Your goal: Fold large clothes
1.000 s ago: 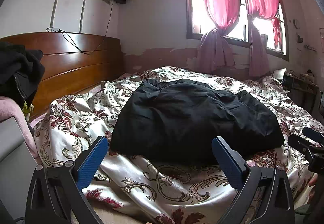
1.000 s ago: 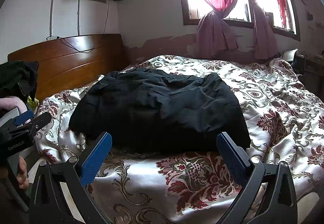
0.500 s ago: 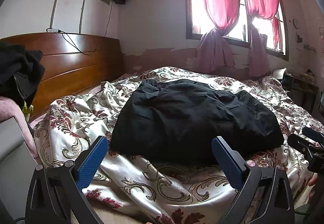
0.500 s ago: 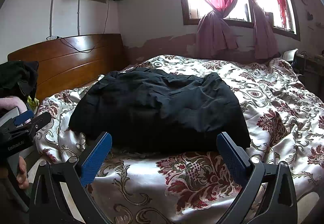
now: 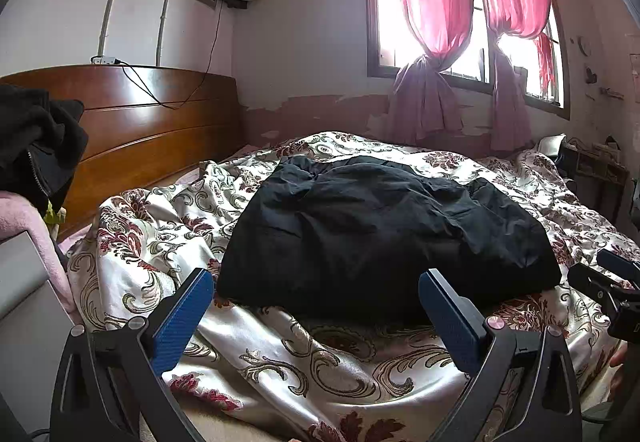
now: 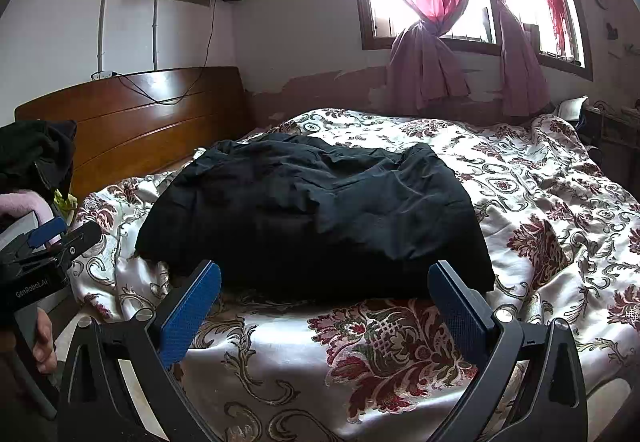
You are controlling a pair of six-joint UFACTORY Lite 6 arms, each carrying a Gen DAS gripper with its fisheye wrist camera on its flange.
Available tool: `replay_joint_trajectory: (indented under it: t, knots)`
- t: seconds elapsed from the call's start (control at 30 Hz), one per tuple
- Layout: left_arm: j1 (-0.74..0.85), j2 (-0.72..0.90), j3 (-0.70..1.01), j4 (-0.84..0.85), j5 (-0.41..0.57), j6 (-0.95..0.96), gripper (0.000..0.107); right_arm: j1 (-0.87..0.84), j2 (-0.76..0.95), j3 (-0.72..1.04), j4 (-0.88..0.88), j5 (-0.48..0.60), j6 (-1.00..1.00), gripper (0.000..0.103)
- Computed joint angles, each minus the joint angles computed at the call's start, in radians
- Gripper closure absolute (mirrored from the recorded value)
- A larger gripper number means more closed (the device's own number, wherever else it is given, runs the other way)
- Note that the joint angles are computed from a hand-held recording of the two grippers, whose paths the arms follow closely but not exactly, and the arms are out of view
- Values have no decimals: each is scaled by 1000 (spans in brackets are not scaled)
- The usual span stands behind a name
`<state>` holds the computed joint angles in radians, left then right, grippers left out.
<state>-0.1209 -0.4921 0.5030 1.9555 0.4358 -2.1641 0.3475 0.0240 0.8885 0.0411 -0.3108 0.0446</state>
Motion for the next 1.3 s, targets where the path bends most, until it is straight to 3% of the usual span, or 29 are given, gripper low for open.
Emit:
replay_joint_trajectory:
  t: [1.3]
  knots:
    - [-4, 1, -3, 4, 5, -5, 4, -2, 0, -2, -7, -1, 7, 1]
